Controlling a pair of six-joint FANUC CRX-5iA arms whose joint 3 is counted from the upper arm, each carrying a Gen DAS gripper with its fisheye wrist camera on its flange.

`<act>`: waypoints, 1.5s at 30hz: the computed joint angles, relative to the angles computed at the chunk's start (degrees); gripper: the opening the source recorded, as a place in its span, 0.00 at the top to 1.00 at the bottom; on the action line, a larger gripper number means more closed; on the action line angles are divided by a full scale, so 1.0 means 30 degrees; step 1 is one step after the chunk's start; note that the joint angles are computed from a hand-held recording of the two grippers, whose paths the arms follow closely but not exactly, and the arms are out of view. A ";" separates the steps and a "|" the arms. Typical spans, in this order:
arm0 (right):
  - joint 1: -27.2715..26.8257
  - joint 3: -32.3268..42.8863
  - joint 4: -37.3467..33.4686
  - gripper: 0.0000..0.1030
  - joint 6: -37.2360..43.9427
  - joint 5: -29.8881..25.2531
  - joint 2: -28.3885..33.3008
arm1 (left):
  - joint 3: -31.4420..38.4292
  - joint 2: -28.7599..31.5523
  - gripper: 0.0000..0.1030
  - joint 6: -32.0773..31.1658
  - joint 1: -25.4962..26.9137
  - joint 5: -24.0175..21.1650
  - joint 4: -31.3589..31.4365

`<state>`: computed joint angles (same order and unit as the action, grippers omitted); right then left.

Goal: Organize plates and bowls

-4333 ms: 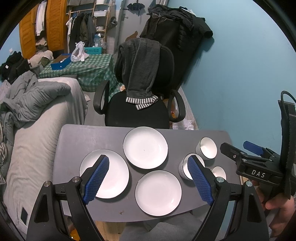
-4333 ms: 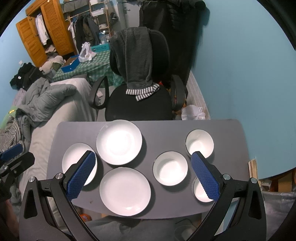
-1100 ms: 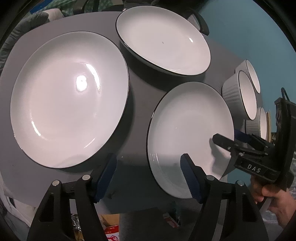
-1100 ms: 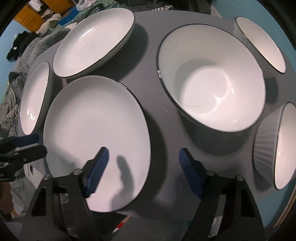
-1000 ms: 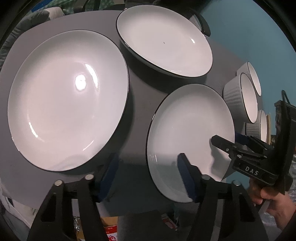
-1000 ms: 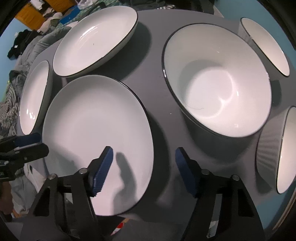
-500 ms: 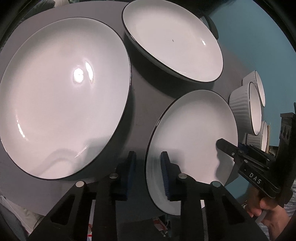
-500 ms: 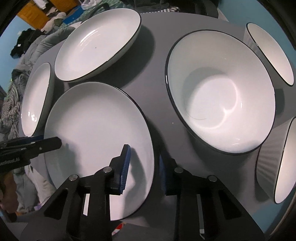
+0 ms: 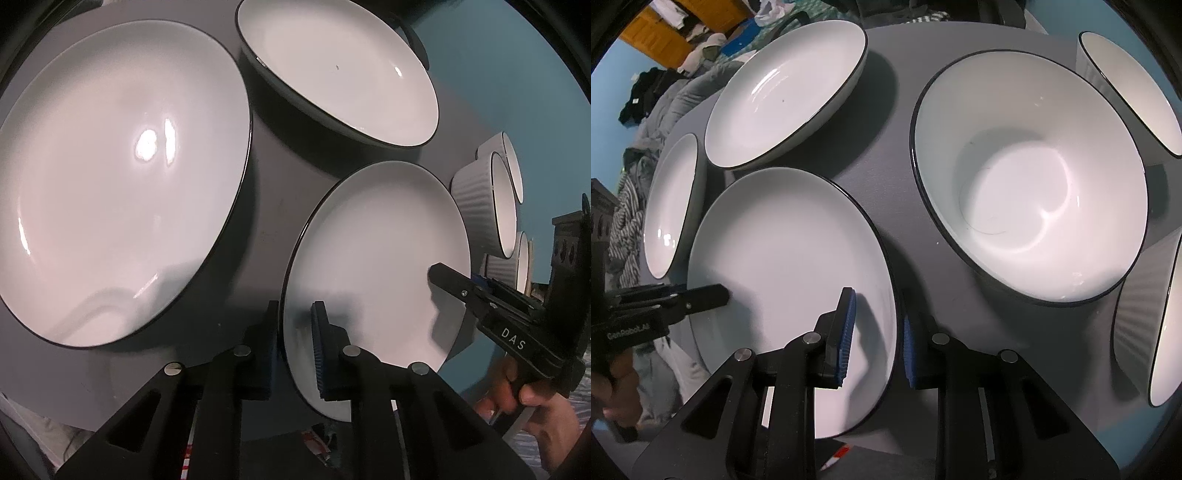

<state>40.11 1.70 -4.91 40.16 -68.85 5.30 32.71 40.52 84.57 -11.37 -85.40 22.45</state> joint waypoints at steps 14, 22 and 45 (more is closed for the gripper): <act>-0.0617 0.2548 -0.0945 0.82 0.0125 -0.0094 0.2417 | 0.2227 0.1528 0.85 -0.0172 -0.0420 -0.0814 0.0194; -0.0707 0.2711 -0.1157 0.82 0.0341 -0.0164 0.2507 | 0.2236 0.1469 0.85 0.0064 -0.0528 -0.0855 0.0105; -0.0512 0.4635 -0.1195 0.84 -0.0112 -0.1186 0.3304 | 0.6060 0.2347 0.84 0.1174 -0.1013 -0.2625 -0.1547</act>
<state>38.58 15.60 -8.50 39.82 -72.41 15.21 50.89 47.57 88.09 -14.41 -93.27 17.81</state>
